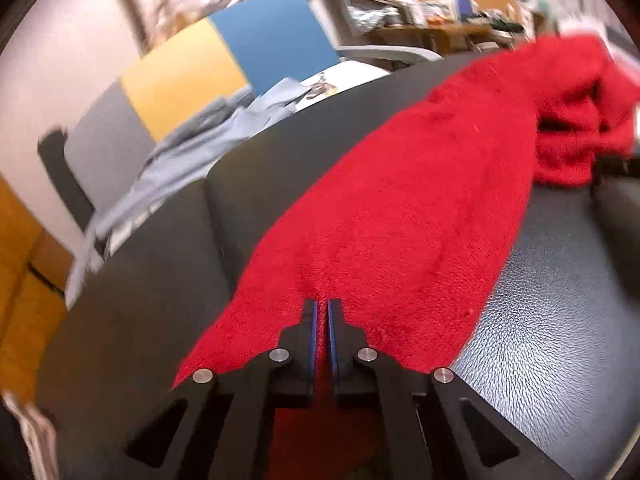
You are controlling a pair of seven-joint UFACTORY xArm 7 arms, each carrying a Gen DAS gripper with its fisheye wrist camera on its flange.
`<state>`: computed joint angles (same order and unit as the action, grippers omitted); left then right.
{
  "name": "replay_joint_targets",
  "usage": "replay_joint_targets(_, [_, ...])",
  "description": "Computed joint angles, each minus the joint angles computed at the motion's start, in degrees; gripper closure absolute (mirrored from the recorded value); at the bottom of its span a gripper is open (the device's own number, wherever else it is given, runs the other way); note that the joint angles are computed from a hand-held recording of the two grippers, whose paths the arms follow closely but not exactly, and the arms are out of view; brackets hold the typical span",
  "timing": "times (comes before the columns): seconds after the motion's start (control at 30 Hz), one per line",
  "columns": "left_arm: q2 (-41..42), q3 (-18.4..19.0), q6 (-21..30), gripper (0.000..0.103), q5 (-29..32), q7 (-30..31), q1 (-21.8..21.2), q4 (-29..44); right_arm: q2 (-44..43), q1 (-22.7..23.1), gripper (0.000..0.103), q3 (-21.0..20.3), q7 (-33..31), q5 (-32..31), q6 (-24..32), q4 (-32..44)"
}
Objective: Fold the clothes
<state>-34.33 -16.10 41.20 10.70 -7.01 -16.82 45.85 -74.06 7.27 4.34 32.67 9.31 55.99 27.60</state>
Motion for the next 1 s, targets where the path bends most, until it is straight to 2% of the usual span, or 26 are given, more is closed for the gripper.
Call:
replay_joint_targets(0.1, [-3.17,2.76,-0.97,0.1,0.25,-0.41,2.52,-0.82,-2.45,3.22,0.103,-0.08,1.18,3.96,-1.88,-0.13])
replay_joint_targets(0.13, [-4.17,3.68,-1.29,0.103,0.27,-0.42,3.53,-1.07,-2.07,4.59,0.103,0.97,1.13,4.67,-1.91,0.74])
replay_joint_targets(0.23, [-6.9,4.37,-1.5,0.103,3.99,-3.35,11.25,-1.33,1.39,6.81,0.103,5.61,0.14,3.35,-0.58,4.18])
replay_joint_targets(0.27, [-7.28,5.38,-1.24,0.103,4.62,-3.54,13.14,-1.24,2.32,7.33,0.098,6.96,0.25,2.98,-0.13,5.1])
replay_joint_targets(0.3, [-7.58,6.84,-0.33,0.103,4.49,-3.02,14.2,-1.18,3.58,6.98,0.08,8.61,0.74,1.91,0.79,6.15])
replay_joint_targets(0.33, [-7.86,8.19,0.79,0.103,4.24,-2.44,15.2,-1.08,5.01,6.23,0.073,10.42,1.45,0.43,1.98,7.3])
replay_joint_targets(0.4, [-9.85,11.6,2.56,0.103,1.66,0.68,14.32,-2.21,8.42,3.93,0.071,13.1,2.05,-4.12,5.94,9.87])
replay_joint_targets(0.47, [-13.19,11.88,3.23,0.102,0.8,3.41,13.8,-4.86,10.84,2.59,0.069,14.59,1.77,-8.44,9.45,11.45])
replay_joint_targets(0.5, [-14.27,11.22,2.87,0.098,0.53,4.42,13.32,-6.06,10.76,3.04,0.066,14.21,0.92,-9.77,10.51,11.29])
replay_joint_targets(0.57, [-15.93,9.78,2.55,0.075,-1.14,6.59,10.57,-8.07,11.67,3.72,0.063,13.75,-1.15,-11.98,11.35,11.4])
replay_joint_targets(0.6, [-16.58,8.77,2.39,0.033,-2.18,7.54,8.69,-9.08,12.39,4.03,0.062,13.31,-2.21,-12.72,10.67,11.29])
replay_joint_targets(0.63, [-16.65,7.48,1.42,0.002,-2.81,7.77,7.5,-9.72,13.18,4.32,0.061,12.76,-3.28,-13.28,9.51,11.09])
replay_joint_targets(0.7, [-17.33,4.87,-5.15,0.0,-3.39,7.58,5.14,-12.05,15.39,5.19,0.052,11.46,-4.5,-12.53,8.27,11.09])
replay_joint_targets(0.77, [-15.85,1.41,-10.87,0.0,-2.57,7.33,3.67,-12.71,16.51,5.8,0.052,10.19,-5.84,-12.06,8.52,10.51])
replay_joint_targets(0.83, [-12.57,-3.33,-14.11,0.0,0.28,5.79,5.29,-11.48,16.59,5.34,0.048,9.85,-6.85,-13.18,6.55,8.84])
replay_joint_targets(0.9, [-6.99,-7.83,-13.44,0.0,3.87,3.36,8.65,-8.12,14.88,5.0,0.044,10.74,-6.48,-14.13,5.61,7.37])
replay_joint_targets(0.97, [-1.61,-10.0,-10.37,0.0,6.8,1.06,10.91,-4.27,13.23,4.64,0.046,11.27,-4.55,-13.76,4.59,6.05])
replay_joint_targets(1.0, [-0.06,-9.16,-9.46,0.001,6.68,0.8,10.11,-3.28,12.88,4.21,0.056,11.75,-3.39,-13.75,4.29,5.75])
